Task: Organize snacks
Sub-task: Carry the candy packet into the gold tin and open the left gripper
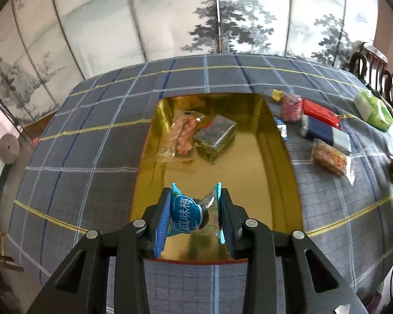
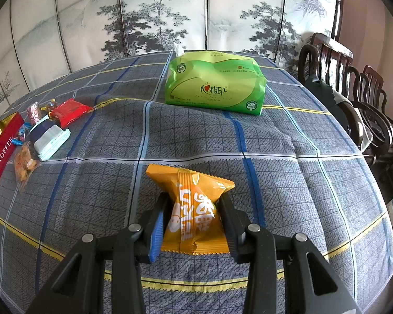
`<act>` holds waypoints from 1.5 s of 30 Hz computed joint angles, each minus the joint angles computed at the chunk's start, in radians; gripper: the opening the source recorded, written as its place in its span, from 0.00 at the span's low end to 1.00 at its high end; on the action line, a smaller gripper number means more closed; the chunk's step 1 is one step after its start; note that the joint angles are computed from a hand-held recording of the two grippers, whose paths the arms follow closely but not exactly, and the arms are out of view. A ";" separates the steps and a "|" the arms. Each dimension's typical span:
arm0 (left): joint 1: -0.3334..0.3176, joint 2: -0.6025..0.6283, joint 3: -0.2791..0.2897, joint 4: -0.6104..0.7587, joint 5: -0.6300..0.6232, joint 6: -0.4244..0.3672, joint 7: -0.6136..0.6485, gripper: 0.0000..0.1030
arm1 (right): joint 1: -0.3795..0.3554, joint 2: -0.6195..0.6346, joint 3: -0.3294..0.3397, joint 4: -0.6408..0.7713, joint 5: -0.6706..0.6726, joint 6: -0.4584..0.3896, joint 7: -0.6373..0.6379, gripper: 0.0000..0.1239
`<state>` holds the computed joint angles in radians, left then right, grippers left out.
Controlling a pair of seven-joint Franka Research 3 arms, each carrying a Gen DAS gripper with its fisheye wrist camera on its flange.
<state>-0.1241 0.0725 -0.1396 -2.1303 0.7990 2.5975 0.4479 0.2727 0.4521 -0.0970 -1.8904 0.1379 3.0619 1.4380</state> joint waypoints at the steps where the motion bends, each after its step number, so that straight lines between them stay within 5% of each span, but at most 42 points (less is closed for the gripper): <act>1: 0.005 0.002 0.003 -0.003 -0.008 0.009 0.004 0.31 | -0.001 0.000 0.001 0.001 0.001 0.000 -0.001 0.32; 33: 0.000 0.190 0.075 0.175 0.041 -0.065 0.067 0.34 | -0.004 0.001 0.003 0.003 0.006 -0.002 -0.010 0.32; 45: -0.019 0.185 0.089 0.165 0.164 -0.045 -0.017 0.46 | -0.004 0.002 0.003 0.004 0.006 -0.003 -0.010 0.32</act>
<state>-0.1434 0.2571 -0.0502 -1.9650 0.9628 2.5520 0.4313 0.2689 0.4545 -0.0942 -1.8860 0.1442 3.0594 1.4279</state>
